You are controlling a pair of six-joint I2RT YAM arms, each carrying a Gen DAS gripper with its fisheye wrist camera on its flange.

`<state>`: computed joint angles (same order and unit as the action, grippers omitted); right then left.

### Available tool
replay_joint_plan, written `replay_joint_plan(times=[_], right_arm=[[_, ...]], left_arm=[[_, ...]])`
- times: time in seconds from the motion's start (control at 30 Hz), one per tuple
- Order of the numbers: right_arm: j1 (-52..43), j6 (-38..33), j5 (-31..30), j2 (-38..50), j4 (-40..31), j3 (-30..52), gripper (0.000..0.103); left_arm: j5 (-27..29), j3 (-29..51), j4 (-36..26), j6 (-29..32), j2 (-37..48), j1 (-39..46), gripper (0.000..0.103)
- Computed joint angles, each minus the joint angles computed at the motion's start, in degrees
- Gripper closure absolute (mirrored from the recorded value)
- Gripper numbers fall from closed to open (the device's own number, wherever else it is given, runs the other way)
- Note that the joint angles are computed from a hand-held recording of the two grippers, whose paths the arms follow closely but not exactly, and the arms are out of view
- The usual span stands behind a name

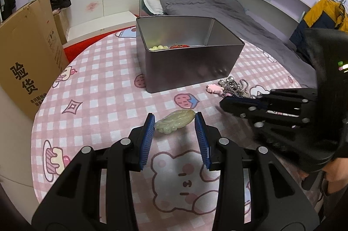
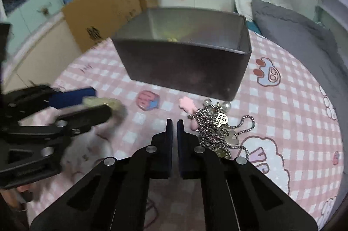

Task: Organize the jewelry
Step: 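Grasp the jade pendant with the left tool while the right tool grasps the pink charm, then lower the jade pendant and pink charm into the grey box and open both tools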

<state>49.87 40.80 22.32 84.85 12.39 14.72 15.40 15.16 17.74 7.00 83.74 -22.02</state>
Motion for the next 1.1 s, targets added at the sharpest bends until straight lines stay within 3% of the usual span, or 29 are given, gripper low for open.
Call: replay_joint_plan(times=[0.03,0.1,0.17,0.43,0.5,0.6,0.7,0.8,0.97,1.1], right_arm=[[0.8,-0.8,1.7,-1.7,-1.4,-0.1,0.098],[1.4,-3.1,2.7,-3.3,-1.9,-0.6,0.084],[1.4,-4.6,3.7,-1.6,-2.7,0.8,0.077],[-2.8,-12.9,1.2,7.9,1.2,4.6,0.077],[-4.4,-13.4,-1.0,8.3,2.1,4.2,0.087],[-5.1,-13.7,-1.7,6.9,1.4,3.5,0.089],[-6.3,-13.1,-4.6,1.9,1.1,1.2,0.089],[-7.9,-12.2,-9.3,-8.7,0.1,-2.5,0.089],[-11.1,-11.6,-14.0,-29.8,-10.5,-3.3,0.089],[-15.7,-12.4,-18.7,-35.5,-12.3,-1.6,0.089]], left_arm=[[0.3,-0.1,0.0,-0.2,-0.1,0.2,0.066],[0.9,-0.1,-0.1,-0.4,-0.3,0.6,0.066],[0.9,0.0,-0.2,-0.4,-0.3,0.8,0.066],[1.2,0.8,-0.2,0.0,0.7,1.3,0.066],[1.3,1.0,-0.2,-0.1,0.9,1.2,0.066],[1.9,1.6,-0.8,-0.2,0.7,1.4,0.066],[4.8,2.1,-2.2,-0.6,-0.7,2.5,0.066],[7.1,3.0,-4.8,-1.2,-3.7,3.0,0.066],[10.2,5.6,-8.6,-2.7,-8.2,3.4,0.066],[8.8,9.6,-10.9,-4.5,-9.6,2.3,0.066]])
